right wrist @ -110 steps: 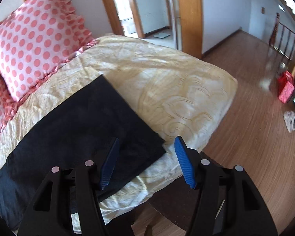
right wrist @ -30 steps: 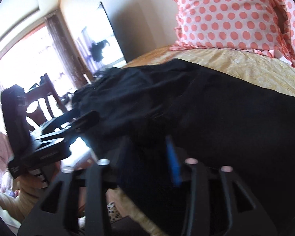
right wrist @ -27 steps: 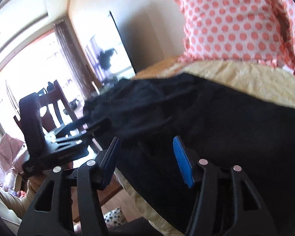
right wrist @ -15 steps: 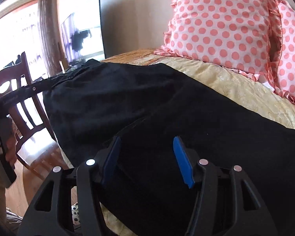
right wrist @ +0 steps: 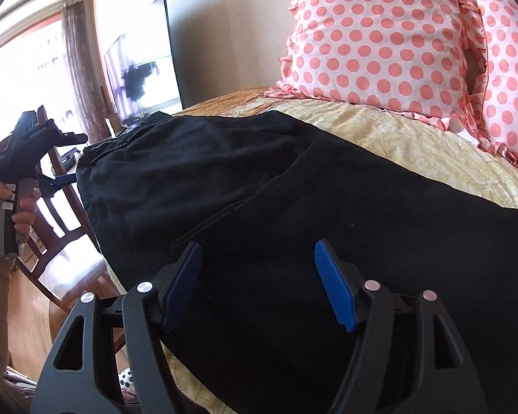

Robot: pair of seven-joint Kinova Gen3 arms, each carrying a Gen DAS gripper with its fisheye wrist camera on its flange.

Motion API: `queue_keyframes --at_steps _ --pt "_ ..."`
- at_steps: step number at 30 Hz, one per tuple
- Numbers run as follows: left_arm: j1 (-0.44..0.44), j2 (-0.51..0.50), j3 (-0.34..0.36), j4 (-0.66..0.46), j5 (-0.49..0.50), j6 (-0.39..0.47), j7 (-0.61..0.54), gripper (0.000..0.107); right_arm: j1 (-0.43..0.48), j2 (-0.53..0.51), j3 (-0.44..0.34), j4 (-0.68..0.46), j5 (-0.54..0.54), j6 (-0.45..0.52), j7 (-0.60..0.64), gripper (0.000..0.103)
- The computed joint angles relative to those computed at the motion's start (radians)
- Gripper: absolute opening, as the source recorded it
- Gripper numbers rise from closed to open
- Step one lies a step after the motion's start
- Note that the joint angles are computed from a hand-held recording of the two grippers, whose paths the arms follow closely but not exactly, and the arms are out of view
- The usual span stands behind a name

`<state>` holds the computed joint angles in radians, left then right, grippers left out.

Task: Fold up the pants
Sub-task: 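Open the right tool and release the folded pants, then move the left tool to the folded pants end and close on it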

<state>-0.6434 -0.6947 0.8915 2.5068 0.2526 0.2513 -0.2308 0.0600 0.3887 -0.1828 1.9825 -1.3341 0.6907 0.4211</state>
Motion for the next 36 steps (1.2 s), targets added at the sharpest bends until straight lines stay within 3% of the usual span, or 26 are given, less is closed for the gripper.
queue_keyframes --at_steps 8,12,24,33,36 --pt "0.008 0.019 -0.022 -0.010 -0.004 0.014 0.000 0.094 -0.001 0.003 -0.001 0.000 -0.008 -0.003 0.015 0.071" --pt "0.054 0.046 -0.037 0.012 0.023 -0.052 0.023 0.094 -0.001 0.004 -0.001 0.000 -0.011 -0.001 0.020 0.071" --pt "0.064 0.090 -0.009 -0.025 0.016 -0.064 0.050 0.093 -0.002 0.006 0.000 0.000 -0.013 0.000 0.026 0.074" --pt "0.042 0.094 -0.040 0.000 0.020 -0.089 0.057 0.090 -0.003 0.006 0.001 0.002 -0.016 0.001 0.028 0.077" --pt "-0.007 0.038 -0.039 0.012 0.014 -0.045 0.086 0.086 -0.003 0.005 0.001 0.001 -0.015 0.005 0.029 0.079"
